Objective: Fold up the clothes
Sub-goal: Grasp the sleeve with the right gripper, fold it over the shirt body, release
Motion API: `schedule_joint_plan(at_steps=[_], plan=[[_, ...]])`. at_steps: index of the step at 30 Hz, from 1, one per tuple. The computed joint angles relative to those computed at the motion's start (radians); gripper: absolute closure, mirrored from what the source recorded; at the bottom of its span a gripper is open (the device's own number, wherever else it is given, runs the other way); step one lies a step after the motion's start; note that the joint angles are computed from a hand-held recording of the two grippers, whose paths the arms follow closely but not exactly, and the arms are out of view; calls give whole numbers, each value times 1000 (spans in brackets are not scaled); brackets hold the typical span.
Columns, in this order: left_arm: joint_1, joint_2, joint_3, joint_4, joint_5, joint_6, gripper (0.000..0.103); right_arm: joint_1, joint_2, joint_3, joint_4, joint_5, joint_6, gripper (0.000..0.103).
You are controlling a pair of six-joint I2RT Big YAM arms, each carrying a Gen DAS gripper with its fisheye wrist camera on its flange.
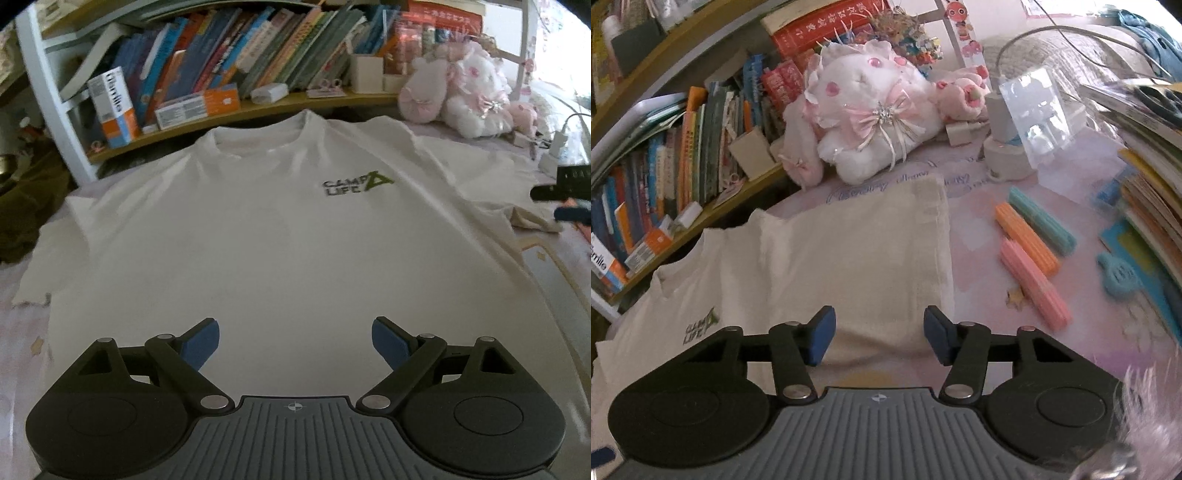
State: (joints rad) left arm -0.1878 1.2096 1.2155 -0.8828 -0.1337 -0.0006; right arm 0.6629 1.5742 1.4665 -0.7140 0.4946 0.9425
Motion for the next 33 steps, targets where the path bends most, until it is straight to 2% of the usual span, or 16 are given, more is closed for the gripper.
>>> schedule_joint_plan(at_steps=[5, 7, 12, 16, 18, 20, 22, 26, 27, 30, 33], plan=[[16, -18, -14, -17, -28, -25, 11, -36, 29, 26, -4, 32, -6, 55], [25, -20, -15, -25, -35, -40, 11, -54, 41, 33, -1, 34, -34, 57], [35, -25, -18, -26, -50, -57, 11, -82, 71, 59, -24, 28, -78, 72], [41, -26, -19, -26, -54, -62, 11, -72, 75, 55, -29, 52, -107, 73], [46, -20, -15, -29, -49, -68, 11, -60, 89, 73, -50, 79, -141, 73], [49, -17, -14, -28, -41, -70, 11, -48, 119, 115, -103, 111, -195, 73], [51, -17, -17, -23, -31, -69, 11, -37, 143, 144, -135, 142, -259, 76], [57, -26, -27, -19, -11, -54, 11, -41, 143, 146, -127, 114, -267, 86], [62, -30, -30, -18, -7, -51, 11, -45, 141, 146, -124, 100, -268, 93], [78, -46, -40, -6, -3, -50, 11, -53, 140, 154, -127, 67, -265, 95], [101, -64, -51, 11, 8, -48, 11, -65, 143, 176, -154, 39, -210, 96]])
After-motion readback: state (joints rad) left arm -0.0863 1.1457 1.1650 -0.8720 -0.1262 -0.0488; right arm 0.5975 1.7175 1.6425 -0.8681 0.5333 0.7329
